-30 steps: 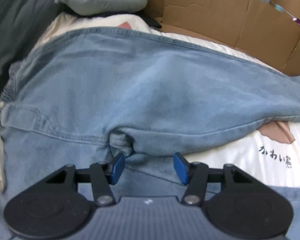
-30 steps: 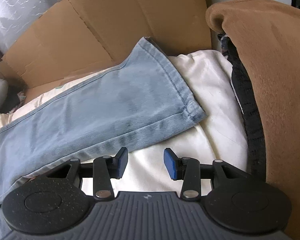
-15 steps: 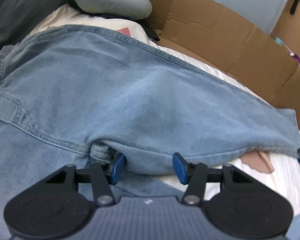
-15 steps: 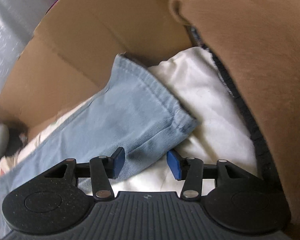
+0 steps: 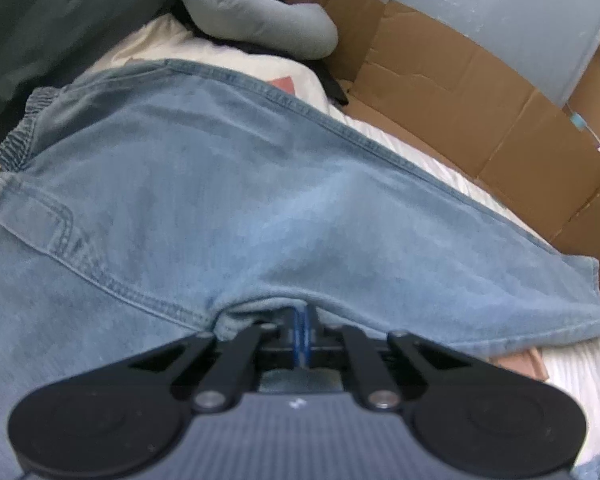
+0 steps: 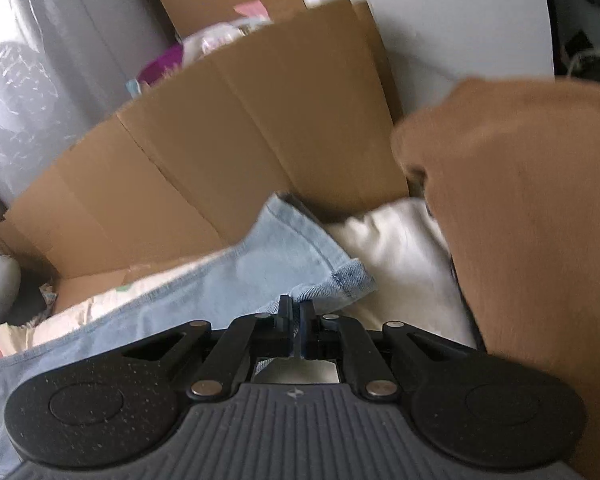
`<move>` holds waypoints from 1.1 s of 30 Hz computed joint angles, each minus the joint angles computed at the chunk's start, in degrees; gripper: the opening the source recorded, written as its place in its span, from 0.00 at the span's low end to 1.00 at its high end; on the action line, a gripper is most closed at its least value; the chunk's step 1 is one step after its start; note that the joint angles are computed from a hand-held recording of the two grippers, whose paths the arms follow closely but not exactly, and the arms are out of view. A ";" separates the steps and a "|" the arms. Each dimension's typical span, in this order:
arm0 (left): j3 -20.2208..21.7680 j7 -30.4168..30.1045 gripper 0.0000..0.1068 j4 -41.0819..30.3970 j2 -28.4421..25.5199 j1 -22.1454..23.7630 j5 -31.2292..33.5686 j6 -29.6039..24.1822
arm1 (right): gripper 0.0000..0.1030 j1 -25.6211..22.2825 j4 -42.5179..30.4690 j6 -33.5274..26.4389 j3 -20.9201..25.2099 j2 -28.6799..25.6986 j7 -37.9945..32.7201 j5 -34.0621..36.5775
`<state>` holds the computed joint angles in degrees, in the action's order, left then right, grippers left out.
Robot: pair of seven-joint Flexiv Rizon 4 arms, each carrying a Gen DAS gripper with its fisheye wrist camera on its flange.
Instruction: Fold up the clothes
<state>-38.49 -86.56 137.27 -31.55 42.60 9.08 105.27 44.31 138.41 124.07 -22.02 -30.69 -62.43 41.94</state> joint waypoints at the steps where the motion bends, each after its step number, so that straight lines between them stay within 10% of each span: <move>1: -0.04 -0.19 0.02 -0.04 0.12 0.03 -0.13 0.09 | 0.01 1.50 -0.06 -0.76 -1.60 0.29 -0.63 0.71; 7: 0.62 0.90 0.02 -0.41 1.27 -1.07 -1.03 -2.50 | 0.00 10.83 0.68 -5.75 -12.45 -0.18 -0.79 2.06; 16: 4.60 7.81 0.03 0.87 4.65 -6.19 -6.09 -6.43 | 0.00 10.37 2.70 -9.04 -12.40 -5.44 6.41 -3.42; 24: -0.77 10.92 0.04 2.46 6.82 -2.71 -3.72 -2.47 | 0.00 12.15 5.41 -13.87 -14.23 -5.38 12.24 -9.74; 33: 4.98 15.03 0.08 -3.64 0.77 -9.94 -3.08 -3.42 | 0.02 26.32 10.54 -20.72 -28.59 -4.59 19.07 -16.51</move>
